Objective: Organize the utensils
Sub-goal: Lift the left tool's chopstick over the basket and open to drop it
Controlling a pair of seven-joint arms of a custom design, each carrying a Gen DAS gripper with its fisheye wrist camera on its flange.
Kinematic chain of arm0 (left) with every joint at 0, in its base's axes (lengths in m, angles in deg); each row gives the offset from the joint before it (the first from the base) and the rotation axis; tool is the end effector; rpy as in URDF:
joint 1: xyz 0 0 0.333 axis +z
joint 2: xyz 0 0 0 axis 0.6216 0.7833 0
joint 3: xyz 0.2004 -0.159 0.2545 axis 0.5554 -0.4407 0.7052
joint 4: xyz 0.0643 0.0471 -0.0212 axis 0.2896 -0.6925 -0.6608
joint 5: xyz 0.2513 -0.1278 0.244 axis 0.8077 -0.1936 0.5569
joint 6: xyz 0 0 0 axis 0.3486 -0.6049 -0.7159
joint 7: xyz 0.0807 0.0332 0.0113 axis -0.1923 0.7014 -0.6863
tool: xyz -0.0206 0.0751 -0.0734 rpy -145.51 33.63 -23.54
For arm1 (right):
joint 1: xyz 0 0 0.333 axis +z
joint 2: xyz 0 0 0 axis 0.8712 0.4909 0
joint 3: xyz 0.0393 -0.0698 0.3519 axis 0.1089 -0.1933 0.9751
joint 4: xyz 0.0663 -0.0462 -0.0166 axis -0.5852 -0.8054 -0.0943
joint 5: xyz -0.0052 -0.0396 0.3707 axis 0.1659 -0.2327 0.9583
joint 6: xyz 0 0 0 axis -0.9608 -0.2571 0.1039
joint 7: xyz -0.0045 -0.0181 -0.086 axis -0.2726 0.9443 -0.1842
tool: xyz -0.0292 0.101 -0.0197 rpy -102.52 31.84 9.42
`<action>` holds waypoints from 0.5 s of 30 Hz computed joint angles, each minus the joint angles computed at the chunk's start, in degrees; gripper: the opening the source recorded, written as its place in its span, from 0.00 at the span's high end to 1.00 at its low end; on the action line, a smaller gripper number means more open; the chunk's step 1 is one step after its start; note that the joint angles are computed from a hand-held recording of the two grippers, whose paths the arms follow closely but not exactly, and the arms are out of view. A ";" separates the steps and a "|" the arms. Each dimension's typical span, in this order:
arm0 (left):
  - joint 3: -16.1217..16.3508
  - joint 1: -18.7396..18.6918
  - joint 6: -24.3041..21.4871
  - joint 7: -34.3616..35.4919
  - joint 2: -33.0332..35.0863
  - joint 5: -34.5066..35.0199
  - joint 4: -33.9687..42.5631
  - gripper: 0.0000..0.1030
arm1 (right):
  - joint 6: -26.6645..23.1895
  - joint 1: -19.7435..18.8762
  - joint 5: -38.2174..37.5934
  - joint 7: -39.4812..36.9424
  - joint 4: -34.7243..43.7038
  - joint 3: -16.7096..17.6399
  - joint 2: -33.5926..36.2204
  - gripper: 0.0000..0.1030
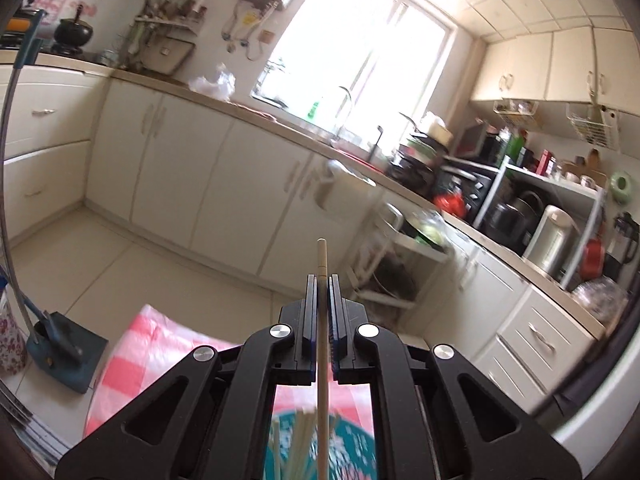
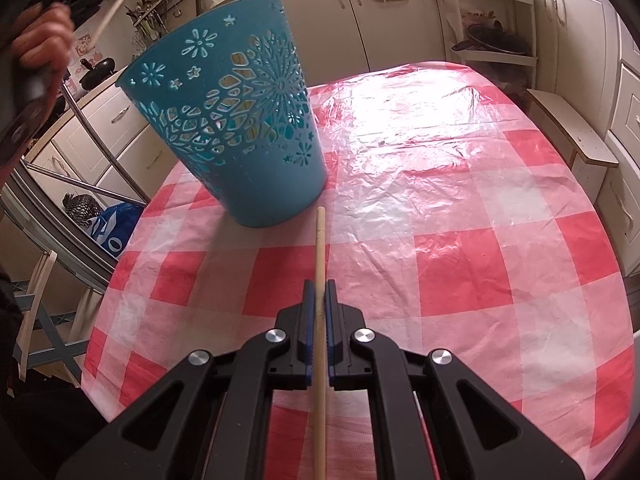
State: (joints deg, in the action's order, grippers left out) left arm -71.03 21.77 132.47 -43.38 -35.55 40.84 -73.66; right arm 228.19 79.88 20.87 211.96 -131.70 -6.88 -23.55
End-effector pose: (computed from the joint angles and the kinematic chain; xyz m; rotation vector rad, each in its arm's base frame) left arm 0.5781 -0.2645 0.6880 -1.6410 1.4449 -1.5461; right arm 0.3755 0.3235 0.5261 -1.6938 1.7768 -0.2861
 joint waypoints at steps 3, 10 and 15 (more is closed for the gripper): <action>2.53 -2.55 -2.29 -4.36 2.28 4.86 3.47 0.96 | 0.08 0.23 0.76 -0.63 -0.22 -0.41 -0.05 0.95; 0.60 -1.83 -4.65 -3.76 3.76 6.10 3.51 0.95 | 0.10 0.36 1.76 -1.72 -0.30 -0.63 0.09 0.95; 0.76 -1.89 -4.39 -4.09 2.82 5.91 1.41 0.95 | 0.14 0.25 2.13 -1.83 -0.46 -0.58 -0.01 0.95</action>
State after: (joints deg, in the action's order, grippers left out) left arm -70.27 19.88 128.08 -47.47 -32.73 46.75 -72.25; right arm 228.33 80.13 23.01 210.13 -132.16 -7.46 -23.56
